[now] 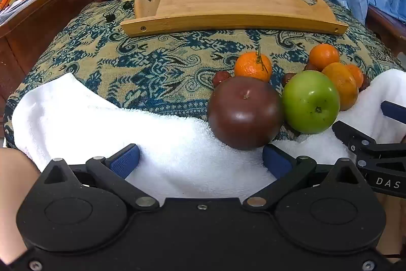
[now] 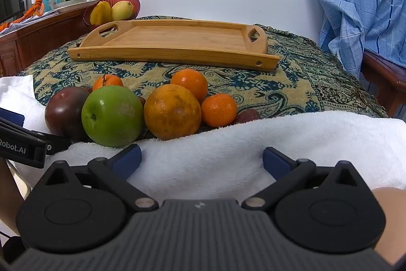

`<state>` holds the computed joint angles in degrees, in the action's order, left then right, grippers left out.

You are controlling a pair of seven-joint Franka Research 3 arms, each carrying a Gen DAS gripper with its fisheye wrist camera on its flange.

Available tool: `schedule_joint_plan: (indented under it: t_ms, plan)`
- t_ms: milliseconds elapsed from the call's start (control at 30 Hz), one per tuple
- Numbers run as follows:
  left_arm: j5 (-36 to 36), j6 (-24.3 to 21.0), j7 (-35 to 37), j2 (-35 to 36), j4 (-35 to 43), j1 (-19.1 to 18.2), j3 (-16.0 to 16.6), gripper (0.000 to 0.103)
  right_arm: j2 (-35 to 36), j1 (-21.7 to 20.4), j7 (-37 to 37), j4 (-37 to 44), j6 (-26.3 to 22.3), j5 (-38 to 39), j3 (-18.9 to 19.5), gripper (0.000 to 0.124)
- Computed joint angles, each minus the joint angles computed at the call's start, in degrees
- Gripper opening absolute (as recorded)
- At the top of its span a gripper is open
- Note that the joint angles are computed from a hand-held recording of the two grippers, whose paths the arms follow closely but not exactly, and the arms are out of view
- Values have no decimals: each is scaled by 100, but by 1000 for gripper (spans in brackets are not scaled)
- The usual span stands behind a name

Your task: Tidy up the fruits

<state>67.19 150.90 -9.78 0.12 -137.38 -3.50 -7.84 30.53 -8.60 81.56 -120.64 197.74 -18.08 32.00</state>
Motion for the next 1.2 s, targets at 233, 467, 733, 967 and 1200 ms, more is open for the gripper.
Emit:
schedule_joint_plan:
  t_ms: [233, 467, 733, 967, 1200]
  plan:
    - [-17, -5, 26, -1, -2, 0, 0, 103, -2, 34, 22, 2, 25, -14, -36, 103]
    - [-20, -9, 35, -4, -5, -1, -1, 103, 1, 24, 30, 10, 9, -26, -26, 103]
    - [-39, -30, 54, 2, 4, -7, -2, 103, -4, 30, 40, -1, 20, -30, -35, 103]
    - [-38, -34, 57, 2, 4, -8, -2, 103, -4, 32, 47, -1, 20, -37, -39, 103]
    - [-38, -36, 58, 3, 4, -9, -2, 103, -2, 40, 52, 2, 26, -42, -47, 103]
